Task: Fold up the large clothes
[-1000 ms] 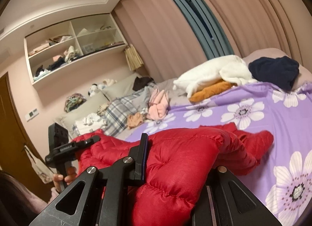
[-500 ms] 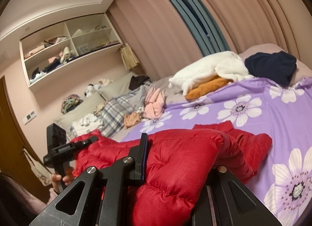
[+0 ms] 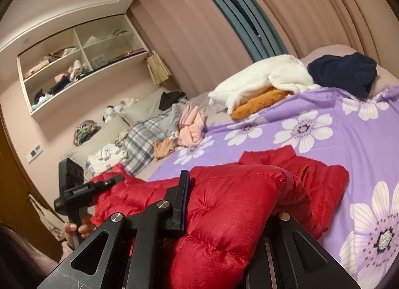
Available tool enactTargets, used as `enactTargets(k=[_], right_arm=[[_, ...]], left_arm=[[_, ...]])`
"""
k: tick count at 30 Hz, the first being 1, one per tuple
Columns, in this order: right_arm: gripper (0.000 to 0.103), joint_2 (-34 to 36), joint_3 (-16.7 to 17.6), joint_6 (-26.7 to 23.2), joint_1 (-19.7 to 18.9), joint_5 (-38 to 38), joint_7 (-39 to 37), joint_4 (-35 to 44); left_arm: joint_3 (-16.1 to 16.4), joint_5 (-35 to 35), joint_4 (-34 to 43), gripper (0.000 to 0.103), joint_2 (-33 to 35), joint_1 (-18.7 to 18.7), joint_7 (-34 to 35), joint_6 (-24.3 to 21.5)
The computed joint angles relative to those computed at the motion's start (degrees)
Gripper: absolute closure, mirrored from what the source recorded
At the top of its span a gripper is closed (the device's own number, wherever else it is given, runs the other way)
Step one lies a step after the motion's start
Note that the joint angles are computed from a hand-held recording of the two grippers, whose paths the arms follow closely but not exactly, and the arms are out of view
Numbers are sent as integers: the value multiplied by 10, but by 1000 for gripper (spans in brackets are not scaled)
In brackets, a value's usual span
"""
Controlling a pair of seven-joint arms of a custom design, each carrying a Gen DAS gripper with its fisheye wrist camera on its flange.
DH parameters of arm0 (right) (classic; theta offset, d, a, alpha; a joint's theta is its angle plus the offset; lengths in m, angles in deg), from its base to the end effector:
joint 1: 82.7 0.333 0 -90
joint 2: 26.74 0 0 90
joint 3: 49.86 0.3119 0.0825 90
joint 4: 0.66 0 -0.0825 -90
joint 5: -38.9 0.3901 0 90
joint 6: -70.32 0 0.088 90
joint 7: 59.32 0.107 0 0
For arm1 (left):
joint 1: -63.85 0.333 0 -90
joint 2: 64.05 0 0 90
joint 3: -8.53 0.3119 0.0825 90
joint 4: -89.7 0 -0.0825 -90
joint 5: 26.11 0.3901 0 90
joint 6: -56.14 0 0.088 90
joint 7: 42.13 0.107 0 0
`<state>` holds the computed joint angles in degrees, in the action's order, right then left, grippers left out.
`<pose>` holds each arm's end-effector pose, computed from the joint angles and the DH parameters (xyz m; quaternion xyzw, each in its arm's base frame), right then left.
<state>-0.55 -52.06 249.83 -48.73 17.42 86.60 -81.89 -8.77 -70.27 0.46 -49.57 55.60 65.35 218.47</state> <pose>0.6047 0.4204 0.5831 -0.5621 0.5808 -0.1282 0.5747 0.6465 -0.2394 0.6114 -0.5688 0.6180 -0.5387 0.0652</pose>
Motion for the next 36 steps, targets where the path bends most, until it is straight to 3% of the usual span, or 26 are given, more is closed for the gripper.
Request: enactTargets(k=[15, 21, 33, 35, 36], right_arm=[[85, 9, -24, 1, 10, 0, 31, 6], [85, 21, -15, -8, -3, 2, 30, 25], [85, 74, 36, -36, -49, 45, -30, 98], [85, 82, 39, -42, -52, 53, -37, 109], [85, 88, 23, -39, -44, 51, -31, 115]], left_arm=[[8, 57, 53, 88, 39, -8, -44, -16], [6, 88, 90, 88, 67, -8, -61, -25], [20, 162, 197, 88, 145, -18, -124, -73], [21, 174, 224, 88, 164, -20, -134, -84], [23, 181, 240, 88, 175, -21, -141, -91]])
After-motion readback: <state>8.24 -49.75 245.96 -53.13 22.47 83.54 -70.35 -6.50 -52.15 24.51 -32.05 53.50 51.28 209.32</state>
